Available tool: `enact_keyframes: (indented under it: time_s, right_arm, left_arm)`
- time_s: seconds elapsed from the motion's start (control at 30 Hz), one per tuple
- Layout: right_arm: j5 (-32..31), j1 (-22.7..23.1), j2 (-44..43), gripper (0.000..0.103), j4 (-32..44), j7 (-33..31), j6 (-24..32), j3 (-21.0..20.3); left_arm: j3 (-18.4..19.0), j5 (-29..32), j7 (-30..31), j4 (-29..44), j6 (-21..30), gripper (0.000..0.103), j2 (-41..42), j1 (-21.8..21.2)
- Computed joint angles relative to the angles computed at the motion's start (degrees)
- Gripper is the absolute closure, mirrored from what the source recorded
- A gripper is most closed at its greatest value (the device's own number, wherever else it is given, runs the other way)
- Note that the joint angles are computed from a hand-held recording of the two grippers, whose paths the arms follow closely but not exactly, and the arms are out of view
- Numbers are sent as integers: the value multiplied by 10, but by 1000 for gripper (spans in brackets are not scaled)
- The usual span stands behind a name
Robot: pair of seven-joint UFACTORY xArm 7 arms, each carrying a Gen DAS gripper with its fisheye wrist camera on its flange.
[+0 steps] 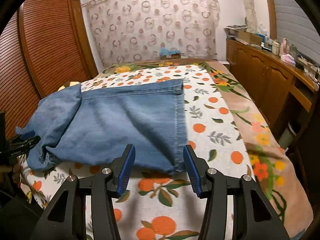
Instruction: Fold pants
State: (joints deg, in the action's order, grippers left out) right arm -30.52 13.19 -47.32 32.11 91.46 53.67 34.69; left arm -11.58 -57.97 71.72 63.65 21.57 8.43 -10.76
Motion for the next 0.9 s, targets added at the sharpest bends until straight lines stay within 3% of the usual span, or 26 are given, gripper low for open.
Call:
enact_keyframes:
  time_s: [0.53, 0.67, 0.83, 0.87, 0.9]
  right_arm:
    - [23, 7, -19, 51, -52, 4, -31, -35]
    - [18, 1, -14, 51, -47, -5, -31, -31]
    - [11, -4, -4, 51, -45, -18, -41, -34]
    - [10, -5, -3, 52, -45, -19, -45, -34]
    - [8, -6, -7, 60, -48, -17, -49, -35]
  left_arm:
    - [0, 4, -5, -3, -2, 25, -2, -2]
    - [4, 20, -24, 7, 28, 25, -4, 2]
    - [2, -5, 6, -1, 42, 25, -28, -7]
    - [3, -9, 12, -1, 46, 25, -31, -10]
    - [5, -12, 15, 0, 49, 25, -34, -13]
